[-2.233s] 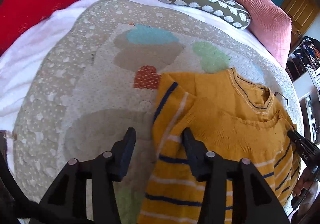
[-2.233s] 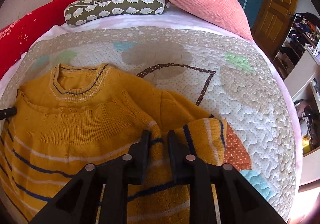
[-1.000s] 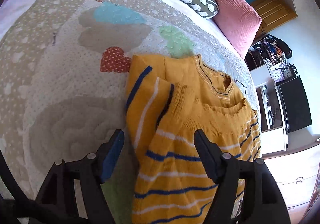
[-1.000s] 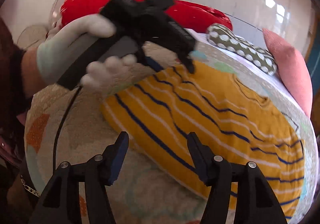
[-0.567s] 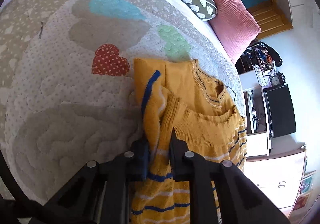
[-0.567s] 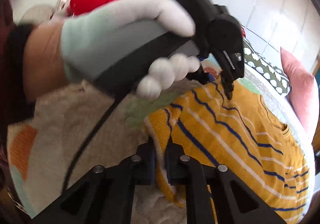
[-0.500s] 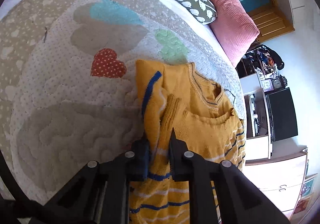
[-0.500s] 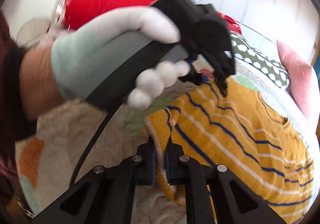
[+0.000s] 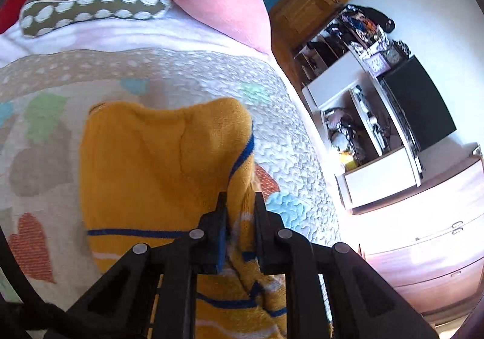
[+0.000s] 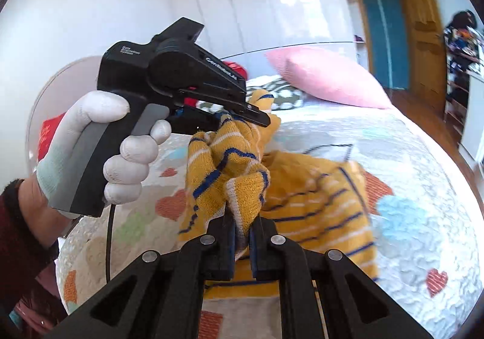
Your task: Fold small clothes
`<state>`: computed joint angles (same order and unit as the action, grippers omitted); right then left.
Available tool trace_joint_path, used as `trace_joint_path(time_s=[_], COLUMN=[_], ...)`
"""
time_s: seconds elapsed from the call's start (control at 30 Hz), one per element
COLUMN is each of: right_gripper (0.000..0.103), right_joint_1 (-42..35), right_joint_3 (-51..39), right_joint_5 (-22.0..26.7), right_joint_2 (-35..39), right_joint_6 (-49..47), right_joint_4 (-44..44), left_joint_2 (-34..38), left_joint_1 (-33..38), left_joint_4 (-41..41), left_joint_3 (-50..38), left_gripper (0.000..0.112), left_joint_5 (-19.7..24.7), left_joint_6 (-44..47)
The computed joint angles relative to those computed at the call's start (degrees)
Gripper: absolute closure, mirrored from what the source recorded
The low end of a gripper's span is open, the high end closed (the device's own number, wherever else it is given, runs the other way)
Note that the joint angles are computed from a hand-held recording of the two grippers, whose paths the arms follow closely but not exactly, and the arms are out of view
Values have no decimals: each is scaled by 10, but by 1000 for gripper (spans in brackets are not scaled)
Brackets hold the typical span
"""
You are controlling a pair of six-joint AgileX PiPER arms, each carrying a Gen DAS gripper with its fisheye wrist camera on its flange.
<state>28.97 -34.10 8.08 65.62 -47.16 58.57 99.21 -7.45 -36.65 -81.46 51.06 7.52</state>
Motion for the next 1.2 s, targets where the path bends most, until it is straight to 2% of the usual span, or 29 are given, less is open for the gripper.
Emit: trace_joint_path(time_s=[0.1, 0.17, 0.2, 0.23, 0.3, 0.4, 0.47, 0.57, 0.63, 0.7, 0.73, 0.8, 0.83, 0.9, 0.97, 1.03, 1.07, 1.1, 1.2], right_gripper=[96, 94, 92, 91, 76, 64, 64, 66, 67, 67, 67, 66, 66, 66, 60, 60, 69, 98, 98], right_joint_1=[-168, -243, -259, -273, -321, -406, -429, -448, -412, -355, -319, -256, -243, -239, -229, -205, -202, -208, -227], right_joint_3=[26, 29, 25, 24, 31, 59, 58, 12, -29, -101, -136, -186, -202, -245, -303, -338, -344, -351, -351], right_joint_5=[105, 165, 169, 176, 224, 289, 302, 359, 369, 372, 341, 248, 231, 245, 278, 256, 251, 262, 268], right_joint_2=[11, 55, 80, 101, 108, 68, 38, 46, 61, 125, 149, 193, 211, 266, 329, 368, 374, 377, 367], right_joint_6=[-172, -228, -232, -248, -256, -298, -282, -241, -197, -142, -85, 29, 72, 88, 128, 199, 200, 182, 112], right_joint_4=[148, 178, 170, 179, 167, 181, 185, 165, 151, 131, 94, -10, -47, -55, -99, -188, -199, -186, -116], left_joint_2=[63, 74, 66, 50, 1, -94, -149, -210, -229, -223, -221, -226, -232, -239, -240, -244, -248, -248, -238], left_joint_1=[-69, -86, -87, -82, -62, -41, -38, -29, -24, -30, -35, -44, -51, -60, -68, -78, -79, -77, -92], left_joint_4=[52, 70, 69, 59, 40, 93, 127, 116, 63, 14, -3, -23, -20, -16, -12, -6, -9, -17, -13], left_joint_3=[-52, -54, -42, -24, 27, 112, 176, 281, 349, 390, 406, 423, 428, 431, 432, 439, 444, 447, 447], left_gripper=[97, 97, 97, 96, 87, 76, 76, 76, 76, 76, 76, 76, 75, 70, 70, 70, 70, 70, 70], left_joint_5=[-10, -14, -18, -23, -35, -59, -74, -113, -147, -180, -196, -215, -222, -228, -235, -248, -251, -253, -270], left_joint_6=[-68, -89, -87, -79, -66, -91, -102, -92, -52, -26, -18, -5, -9, -17, -25, -34, -29, -17, -27])
